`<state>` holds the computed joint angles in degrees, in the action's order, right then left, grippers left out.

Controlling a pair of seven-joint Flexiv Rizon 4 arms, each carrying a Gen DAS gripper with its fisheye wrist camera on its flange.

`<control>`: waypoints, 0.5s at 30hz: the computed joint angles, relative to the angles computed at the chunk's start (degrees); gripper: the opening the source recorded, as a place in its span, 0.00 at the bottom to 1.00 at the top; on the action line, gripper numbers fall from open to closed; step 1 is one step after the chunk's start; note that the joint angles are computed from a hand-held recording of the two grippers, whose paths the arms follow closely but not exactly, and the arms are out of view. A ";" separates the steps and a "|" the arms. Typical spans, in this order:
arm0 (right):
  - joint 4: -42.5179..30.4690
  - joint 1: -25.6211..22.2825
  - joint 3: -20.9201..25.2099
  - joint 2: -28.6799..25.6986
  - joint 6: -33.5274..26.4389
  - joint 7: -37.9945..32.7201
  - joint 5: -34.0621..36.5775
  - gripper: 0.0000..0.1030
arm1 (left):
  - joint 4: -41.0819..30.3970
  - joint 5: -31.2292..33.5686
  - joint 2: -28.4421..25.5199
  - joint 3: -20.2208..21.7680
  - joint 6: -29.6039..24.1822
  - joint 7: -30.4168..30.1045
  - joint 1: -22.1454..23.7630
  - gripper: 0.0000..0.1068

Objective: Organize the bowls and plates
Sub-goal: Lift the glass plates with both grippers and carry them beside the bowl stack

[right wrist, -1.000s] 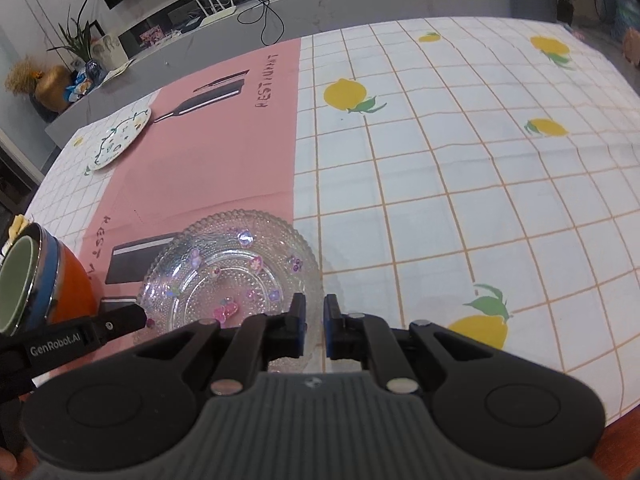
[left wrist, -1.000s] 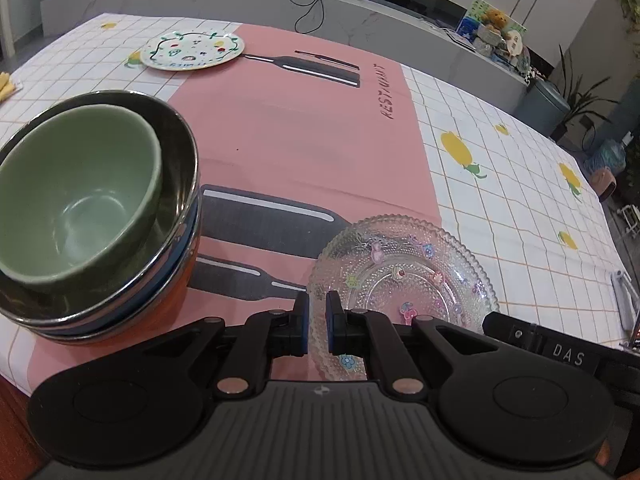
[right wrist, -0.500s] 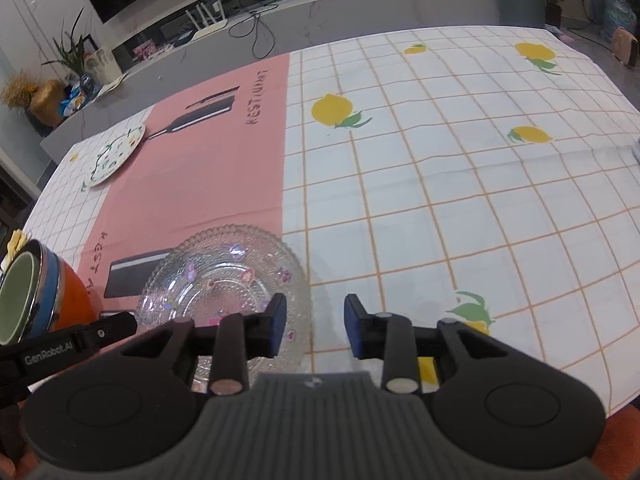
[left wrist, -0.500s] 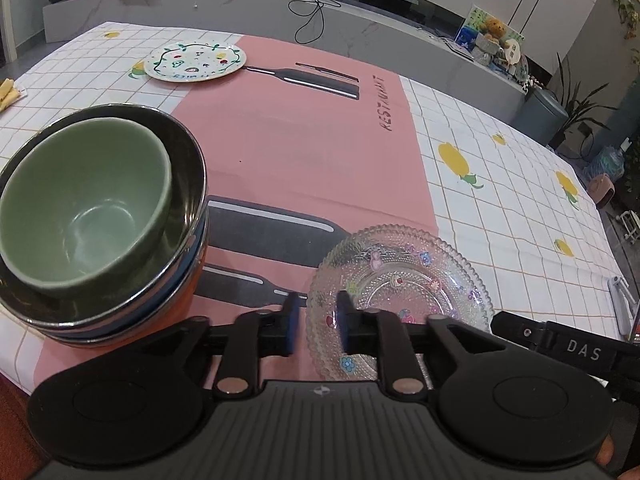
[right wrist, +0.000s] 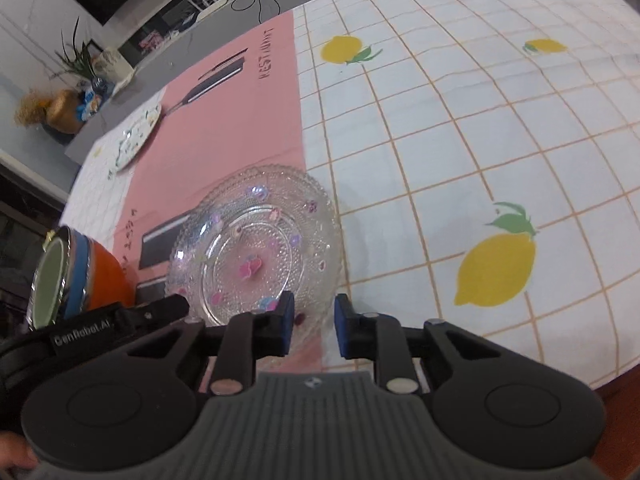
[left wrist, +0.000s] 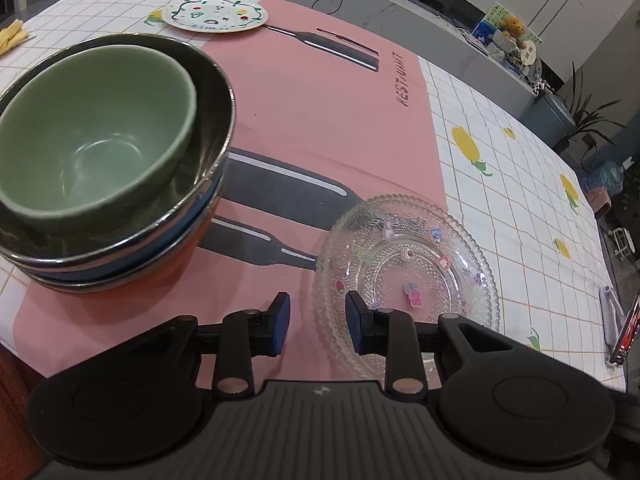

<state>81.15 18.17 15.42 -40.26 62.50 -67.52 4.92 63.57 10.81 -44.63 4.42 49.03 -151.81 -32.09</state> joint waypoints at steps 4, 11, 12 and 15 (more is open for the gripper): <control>0.26 0.78 -0.97 0.46 -0.06 -0.02 -1.08 0.23 | 0.42 0.54 0.34 0.42 0.74 -0.68 -0.18 0.31; -1.58 0.59 -2.99 -1.03 2.70 4.84 -2.54 0.08 | -0.30 1.00 0.06 0.57 1.44 -0.79 -0.23 0.27; -1.74 0.43 -2.77 -1.16 2.51 4.78 -2.75 0.04 | -0.43 0.90 -0.04 0.45 1.29 -0.55 -0.15 0.27; -1.35 -0.08 -1.86 -1.29 3.39 4.16 -2.61 0.00 | -0.28 0.45 -0.14 0.09 1.26 -0.10 0.05 0.27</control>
<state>79.80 18.09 13.56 -41.55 65.89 -63.37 2.31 63.29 11.27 -44.76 4.51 50.29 -151.91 -32.03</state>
